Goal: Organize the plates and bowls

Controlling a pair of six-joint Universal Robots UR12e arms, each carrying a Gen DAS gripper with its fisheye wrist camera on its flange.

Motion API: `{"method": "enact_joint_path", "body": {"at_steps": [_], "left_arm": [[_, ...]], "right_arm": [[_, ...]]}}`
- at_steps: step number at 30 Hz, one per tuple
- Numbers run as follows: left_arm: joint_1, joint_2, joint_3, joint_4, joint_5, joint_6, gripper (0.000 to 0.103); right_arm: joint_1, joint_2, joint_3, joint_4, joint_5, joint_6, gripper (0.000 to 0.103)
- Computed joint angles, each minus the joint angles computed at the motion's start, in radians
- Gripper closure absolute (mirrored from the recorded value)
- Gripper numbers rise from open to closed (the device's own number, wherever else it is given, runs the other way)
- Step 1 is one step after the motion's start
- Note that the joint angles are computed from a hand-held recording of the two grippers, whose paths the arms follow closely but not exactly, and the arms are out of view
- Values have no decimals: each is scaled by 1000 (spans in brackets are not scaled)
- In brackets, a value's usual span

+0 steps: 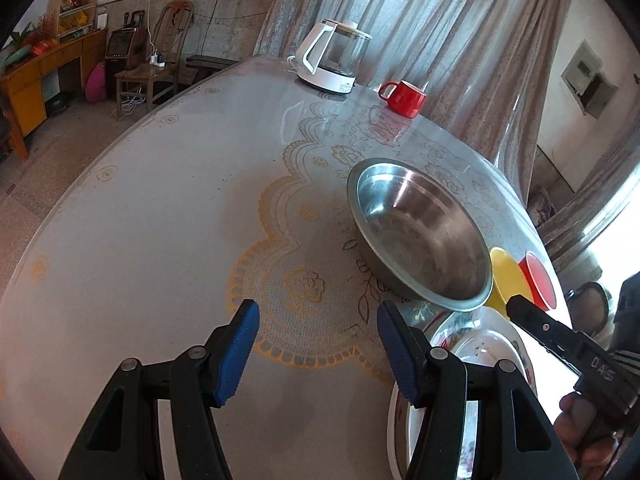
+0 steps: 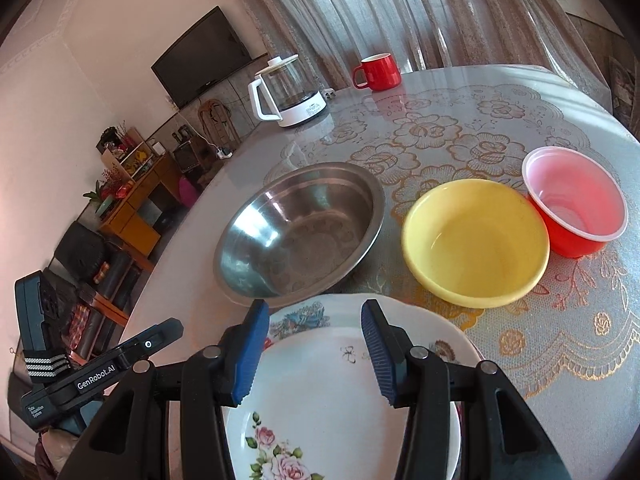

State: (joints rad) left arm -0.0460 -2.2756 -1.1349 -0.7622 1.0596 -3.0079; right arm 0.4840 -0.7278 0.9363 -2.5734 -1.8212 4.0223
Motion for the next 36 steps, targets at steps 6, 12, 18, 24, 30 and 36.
{"method": "enact_joint_path", "body": {"at_steps": [6,12,18,24,30,36], "left_arm": [[-5,-58,84,23,-66,-72,42],[-28,-121,178,-10,-40,-62,57],[-34,-114,158,0,-36,4,85],[-5,-73,85,55,-44,-48,84],[33,-3,-30,118,-16,-95,82],[73,72,-153,165,-12,-118,79]], "right_arm": [[-31,40,-67,68,54,25,55],[-45,83,-151,182,59,47,60],[-42,123,-234,260,40,-6,76],[-35,154,-296,278,58,-59,76],[-9,215,-430,341,71,-147,76],[16,261,-527,387,105,-210,76]]}}
